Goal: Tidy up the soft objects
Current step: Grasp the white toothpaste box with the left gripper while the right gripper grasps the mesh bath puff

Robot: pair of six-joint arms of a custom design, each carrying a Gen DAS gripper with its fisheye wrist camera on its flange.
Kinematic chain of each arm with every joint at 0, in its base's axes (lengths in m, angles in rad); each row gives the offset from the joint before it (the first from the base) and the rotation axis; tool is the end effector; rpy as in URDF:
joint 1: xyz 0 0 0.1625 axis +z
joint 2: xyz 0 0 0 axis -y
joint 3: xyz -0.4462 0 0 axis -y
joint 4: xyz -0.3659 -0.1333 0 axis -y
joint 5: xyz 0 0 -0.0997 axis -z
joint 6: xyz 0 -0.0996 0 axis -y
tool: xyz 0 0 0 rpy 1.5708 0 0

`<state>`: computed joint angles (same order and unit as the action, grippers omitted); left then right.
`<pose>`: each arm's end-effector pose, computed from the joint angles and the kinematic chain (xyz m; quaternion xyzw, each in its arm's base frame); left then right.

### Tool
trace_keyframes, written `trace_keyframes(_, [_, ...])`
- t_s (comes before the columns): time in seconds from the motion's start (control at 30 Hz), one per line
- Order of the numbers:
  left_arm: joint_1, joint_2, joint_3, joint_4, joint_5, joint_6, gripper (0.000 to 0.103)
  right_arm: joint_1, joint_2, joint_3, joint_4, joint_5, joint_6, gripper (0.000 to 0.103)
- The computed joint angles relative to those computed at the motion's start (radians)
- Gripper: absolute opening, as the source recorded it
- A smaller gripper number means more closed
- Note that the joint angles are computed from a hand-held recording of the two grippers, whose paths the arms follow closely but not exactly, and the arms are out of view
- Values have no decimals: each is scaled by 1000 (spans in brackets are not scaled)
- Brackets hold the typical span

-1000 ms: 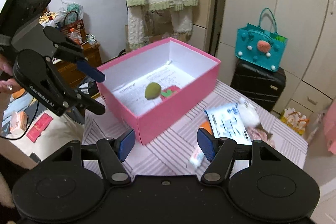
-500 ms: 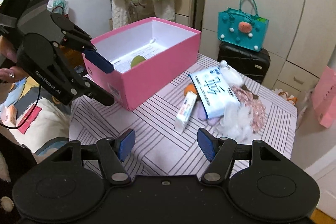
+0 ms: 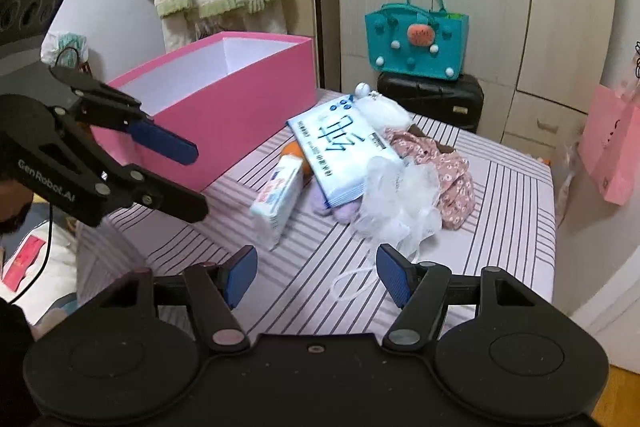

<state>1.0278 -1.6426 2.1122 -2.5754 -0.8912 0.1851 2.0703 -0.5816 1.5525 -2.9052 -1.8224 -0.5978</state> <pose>-0.0491 -0.4604 0.4262 0.2414 0.8811 -0.3024 0.2720 0.4338 -0.5686 0.0509 0.4895 -0.8444 0.1730 0.1321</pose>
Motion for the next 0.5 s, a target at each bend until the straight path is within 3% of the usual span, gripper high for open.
trace_keyframes(0.17, [14,90,27,-155,83,53,65,-28,52,-10,-109,13,-71,73])
trace_keyframes(0.37, [49,181,32,-328,102,76,64,-52,121,-59,-197,-13,-87,73])
trace_keyframes(0.5, [70,213,40,-398,72,58,64,-57,164,-92,-249,-47,-131,73])
